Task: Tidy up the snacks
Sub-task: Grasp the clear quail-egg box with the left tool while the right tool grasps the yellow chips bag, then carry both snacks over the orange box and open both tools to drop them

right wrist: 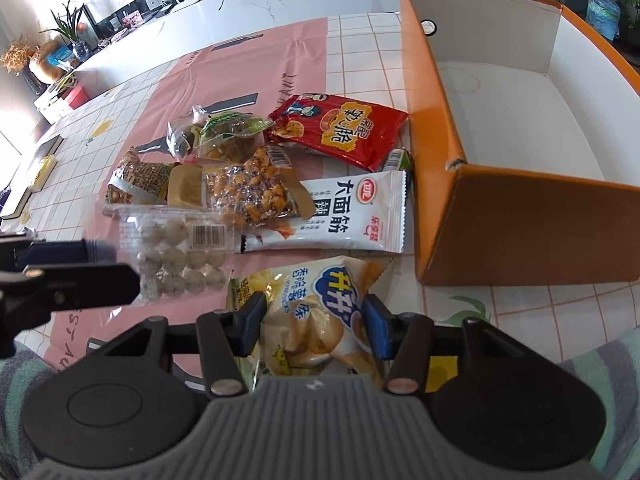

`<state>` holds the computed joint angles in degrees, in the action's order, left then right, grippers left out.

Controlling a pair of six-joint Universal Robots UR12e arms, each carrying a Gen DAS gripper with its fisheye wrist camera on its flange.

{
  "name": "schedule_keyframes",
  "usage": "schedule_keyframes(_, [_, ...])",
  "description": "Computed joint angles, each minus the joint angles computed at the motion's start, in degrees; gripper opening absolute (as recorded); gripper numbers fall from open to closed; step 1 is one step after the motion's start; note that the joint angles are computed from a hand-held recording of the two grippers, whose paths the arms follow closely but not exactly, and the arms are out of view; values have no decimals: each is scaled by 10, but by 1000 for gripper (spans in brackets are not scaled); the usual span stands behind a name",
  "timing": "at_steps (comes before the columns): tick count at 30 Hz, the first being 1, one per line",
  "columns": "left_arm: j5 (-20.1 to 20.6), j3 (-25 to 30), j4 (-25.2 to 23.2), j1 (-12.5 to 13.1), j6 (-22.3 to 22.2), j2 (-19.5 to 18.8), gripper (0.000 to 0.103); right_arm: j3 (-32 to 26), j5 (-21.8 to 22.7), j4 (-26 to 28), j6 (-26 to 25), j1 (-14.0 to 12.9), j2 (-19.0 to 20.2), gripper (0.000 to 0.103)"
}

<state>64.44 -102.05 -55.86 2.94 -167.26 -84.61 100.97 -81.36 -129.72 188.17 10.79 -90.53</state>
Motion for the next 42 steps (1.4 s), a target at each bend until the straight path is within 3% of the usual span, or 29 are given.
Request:
schedule_keyframes(6, [-7,11,-12,-6,-1,-11,44,8,17,-8,-9,-10,-4,51])
schedule_keyframes(9, [24,12,4,-16,-7,-16,47,13,31,-11,-16,-17,-8,51])
schedule_keyframes(16, [55,25,-10,-30,13,-32,52,18,51,-15,-18,-26,-10,51])
schedule_keyframes(19, [64,36,-50,-36,16,-44,36,19,54,-17,-17,-27,-10,51])
schedule_keyframes(22, [89,24,-33,-42,-5,-42,20,21,56,-18,-18,-27,-11,51])
schedule_keyframes(35, [113,8,3,-42,-65,-2,18,26,102,-5,-20,-41,-32,46])
schedule_keyframes(42, [102,13,11,-42,-80,18,18,32,129,-35,-26,-56,-65,46])
